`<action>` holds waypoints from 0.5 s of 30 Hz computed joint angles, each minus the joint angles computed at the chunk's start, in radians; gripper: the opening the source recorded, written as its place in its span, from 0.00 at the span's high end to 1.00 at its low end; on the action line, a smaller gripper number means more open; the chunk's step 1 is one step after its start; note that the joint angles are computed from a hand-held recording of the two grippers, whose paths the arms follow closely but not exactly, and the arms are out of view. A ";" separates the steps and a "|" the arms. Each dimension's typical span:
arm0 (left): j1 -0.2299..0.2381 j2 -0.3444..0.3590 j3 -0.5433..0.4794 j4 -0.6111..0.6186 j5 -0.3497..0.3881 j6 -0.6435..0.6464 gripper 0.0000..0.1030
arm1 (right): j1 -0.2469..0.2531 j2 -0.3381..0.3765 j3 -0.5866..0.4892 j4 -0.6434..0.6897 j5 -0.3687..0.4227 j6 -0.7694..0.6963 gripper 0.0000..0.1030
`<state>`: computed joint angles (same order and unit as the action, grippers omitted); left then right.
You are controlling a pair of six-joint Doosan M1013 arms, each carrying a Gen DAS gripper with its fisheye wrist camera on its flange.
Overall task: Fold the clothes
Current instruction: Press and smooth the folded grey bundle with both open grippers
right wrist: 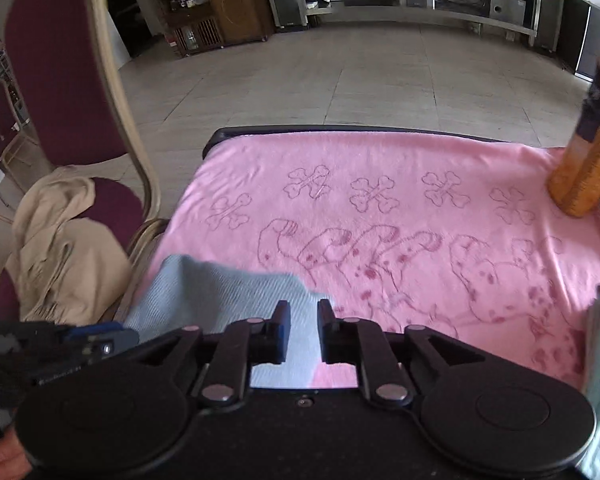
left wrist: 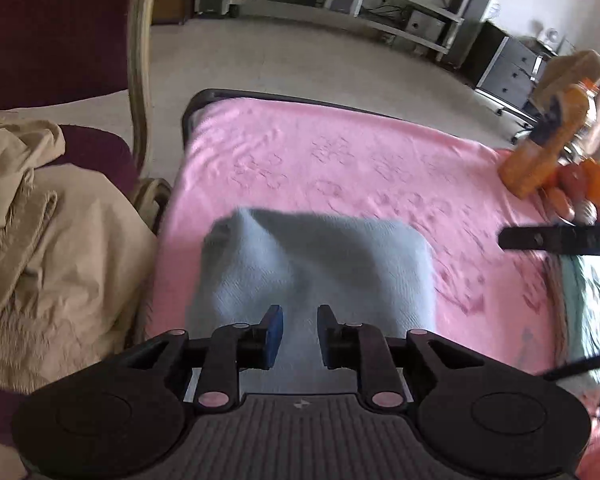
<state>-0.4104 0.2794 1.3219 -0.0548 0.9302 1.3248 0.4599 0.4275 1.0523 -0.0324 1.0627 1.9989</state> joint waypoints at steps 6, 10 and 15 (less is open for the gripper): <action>-0.037 -0.016 0.045 -0.019 -0.073 0.048 0.81 | 0.006 -0.005 0.001 0.026 0.037 0.007 0.84; -0.047 0.013 0.038 0.009 -0.104 0.043 0.84 | 0.006 0.007 -0.001 0.054 0.045 -0.002 0.82; -0.030 0.080 -0.011 -0.104 -0.029 0.092 0.91 | -0.003 0.047 -0.014 0.113 0.016 -0.003 0.82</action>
